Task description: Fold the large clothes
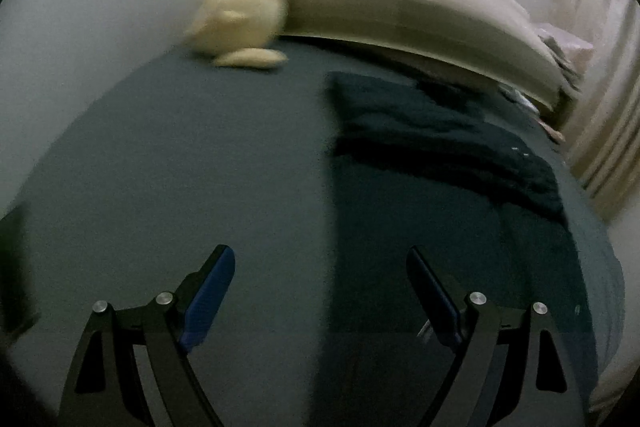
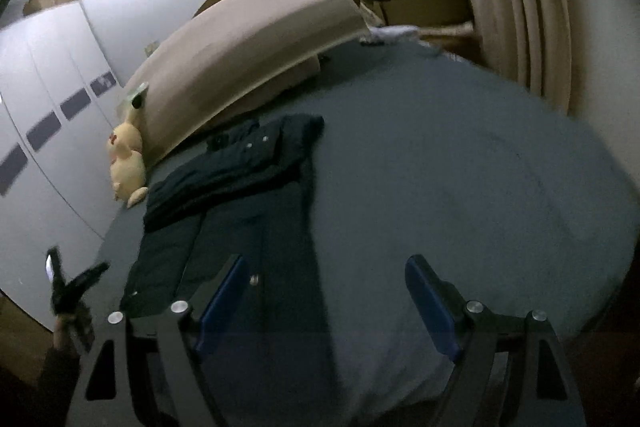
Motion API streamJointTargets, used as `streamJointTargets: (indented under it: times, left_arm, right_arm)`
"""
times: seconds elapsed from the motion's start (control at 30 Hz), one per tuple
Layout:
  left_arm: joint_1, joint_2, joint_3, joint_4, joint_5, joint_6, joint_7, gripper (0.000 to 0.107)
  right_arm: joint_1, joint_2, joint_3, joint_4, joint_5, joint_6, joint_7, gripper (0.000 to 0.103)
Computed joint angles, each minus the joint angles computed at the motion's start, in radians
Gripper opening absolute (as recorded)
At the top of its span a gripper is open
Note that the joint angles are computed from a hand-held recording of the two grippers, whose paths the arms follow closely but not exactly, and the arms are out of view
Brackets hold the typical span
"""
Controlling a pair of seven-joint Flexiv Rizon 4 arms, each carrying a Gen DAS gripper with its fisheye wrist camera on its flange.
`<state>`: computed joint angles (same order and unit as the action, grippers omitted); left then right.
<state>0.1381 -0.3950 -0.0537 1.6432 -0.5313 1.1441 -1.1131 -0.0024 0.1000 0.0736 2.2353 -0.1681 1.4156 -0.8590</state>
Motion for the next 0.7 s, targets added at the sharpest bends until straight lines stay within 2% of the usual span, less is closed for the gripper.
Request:
streamJointTargets:
  times: [0.03,0.07,0.17,0.2,0.27,0.33,0.43,0.5,0.57,0.63,0.7]
  left_arm:
    - [0.009,0.03,0.013,0.044,-0.006,0.009,-0.004,0.088]
    - [0.018,0.072,0.034,0.101,-0.011,0.016,-0.015,0.088]
    - [0.01,0.183,0.131,0.247,0.073,0.025,-0.126,0.088]
    - [0.008,0.21,0.145,0.282,0.097,0.022,-0.155,0.088]
    - [0.007,0.248,0.146,0.33,0.105,-0.002,-0.181,0.088]
    - [0.003,0.262,0.113,0.366,0.033,-0.014,-0.128,0.088]
    - [-0.018,0.223,0.068,0.346,-0.032,-0.048,-0.063,0.088]
    - [-0.036,0.179,0.066,0.299,-0.006,-0.078,-0.107,0.088]
    - [-0.036,0.15,0.044,0.279,-0.036,-0.071,-0.074,0.088]
    - [-0.061,0.123,0.07,0.236,0.065,-0.081,-0.129,0.088]
    - [-0.067,0.12,0.078,0.221,0.114,-0.097,-0.143,0.088]
  right_arm:
    - [0.021,-0.005,-0.007,0.01,0.076,0.019,-0.047,0.084]
    - [0.069,-0.012,-0.03,0.006,0.218,0.024,-0.139,0.084]
    - [0.12,-0.066,-0.044,-0.039,0.477,0.0,-0.327,0.084]
    - [0.128,-0.089,-0.042,-0.075,0.599,-0.023,-0.419,0.084]
    - [0.113,-0.128,-0.019,-0.134,0.759,-0.057,-0.546,0.084]
    - [0.085,-0.172,0.011,-0.195,0.888,-0.108,-0.651,0.084]
    - [0.046,-0.226,0.052,-0.258,0.98,-0.174,-0.733,0.084]
    - [0.032,-0.249,0.077,-0.276,1.014,-0.185,-0.762,0.084]
    - [0.021,-0.26,0.094,-0.284,1.045,-0.195,-0.775,0.084]
    - [0.018,-0.268,0.104,-0.285,1.05,-0.198,-0.773,0.084]
    - [0.009,-0.276,0.115,-0.292,1.076,-0.207,-0.787,0.083]
